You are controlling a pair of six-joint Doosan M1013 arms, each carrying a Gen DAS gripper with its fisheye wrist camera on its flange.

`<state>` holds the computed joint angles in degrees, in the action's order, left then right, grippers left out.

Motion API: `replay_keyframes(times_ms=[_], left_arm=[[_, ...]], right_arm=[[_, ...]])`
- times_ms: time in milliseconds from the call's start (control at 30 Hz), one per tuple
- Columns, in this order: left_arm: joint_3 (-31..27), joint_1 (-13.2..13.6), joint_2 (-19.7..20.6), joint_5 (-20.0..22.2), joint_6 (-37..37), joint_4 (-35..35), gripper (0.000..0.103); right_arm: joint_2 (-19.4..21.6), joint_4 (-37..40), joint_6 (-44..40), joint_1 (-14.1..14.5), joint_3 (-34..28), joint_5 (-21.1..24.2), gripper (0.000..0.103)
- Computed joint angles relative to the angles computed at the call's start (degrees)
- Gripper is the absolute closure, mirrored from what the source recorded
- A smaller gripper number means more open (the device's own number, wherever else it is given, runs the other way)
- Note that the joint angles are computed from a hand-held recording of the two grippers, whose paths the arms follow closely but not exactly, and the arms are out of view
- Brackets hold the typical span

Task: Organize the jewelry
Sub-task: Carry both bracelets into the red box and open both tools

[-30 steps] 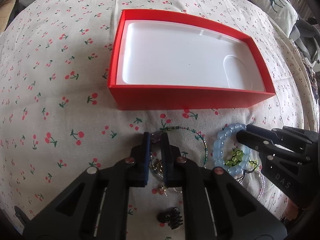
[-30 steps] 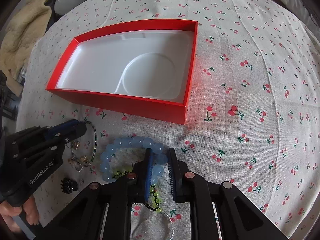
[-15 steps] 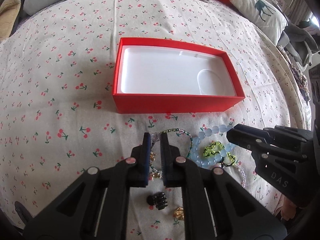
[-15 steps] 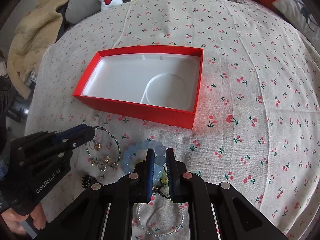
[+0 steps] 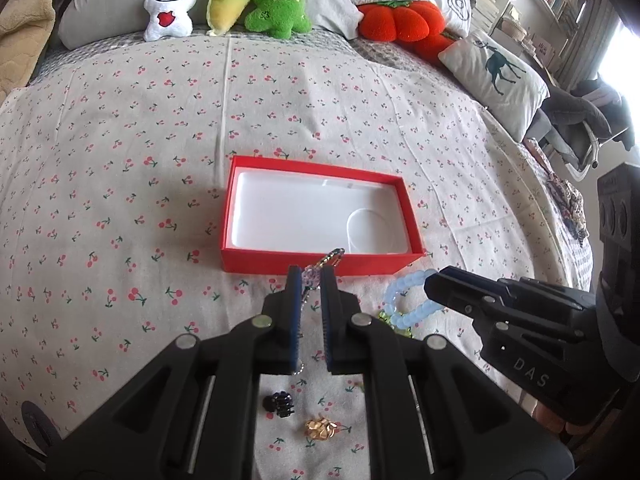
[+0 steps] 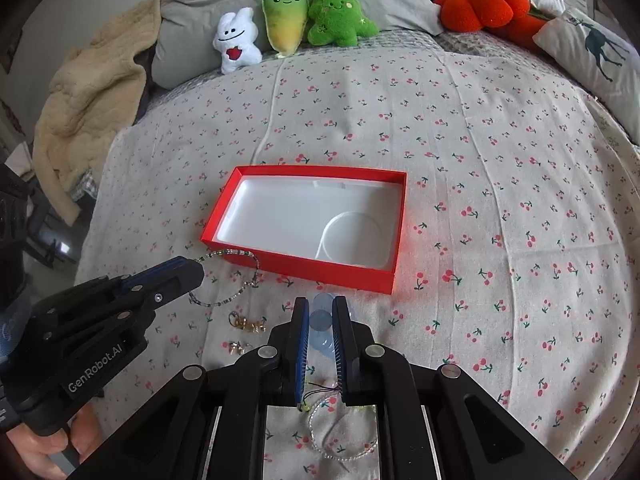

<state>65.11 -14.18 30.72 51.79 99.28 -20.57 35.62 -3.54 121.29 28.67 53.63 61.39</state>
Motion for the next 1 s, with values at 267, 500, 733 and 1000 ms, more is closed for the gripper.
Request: replay_keyframes(times_ms=[267, 500, 733, 1000], left_arm=[[-2.94, 0.08, 1.83, -1.77, 2.05, -7.86, 0.092], [-5.94, 0.56, 5.31, -1.72, -1.10, -8.74, 0.092], [-6.58, 0.86, 6.45, -2.37, -6.67, -3.49, 0.093], [-7.07, 1.40, 6.89, -0.58, -10.26, -1.15, 0.093]], right_arm=[[-1.42, -1.57, 3.20, -0.86, 0.67, -4.82, 0.091], [-0.57, -4.03, 4.22, -1.03, -1.29, -5.14, 0.091], [1.60, -6.21, 4.10, -0.86, -4.48, -2.83, 0.091], [4.00, -1.05, 1.69, -1.17, -7.73, -4.44, 0.091]])
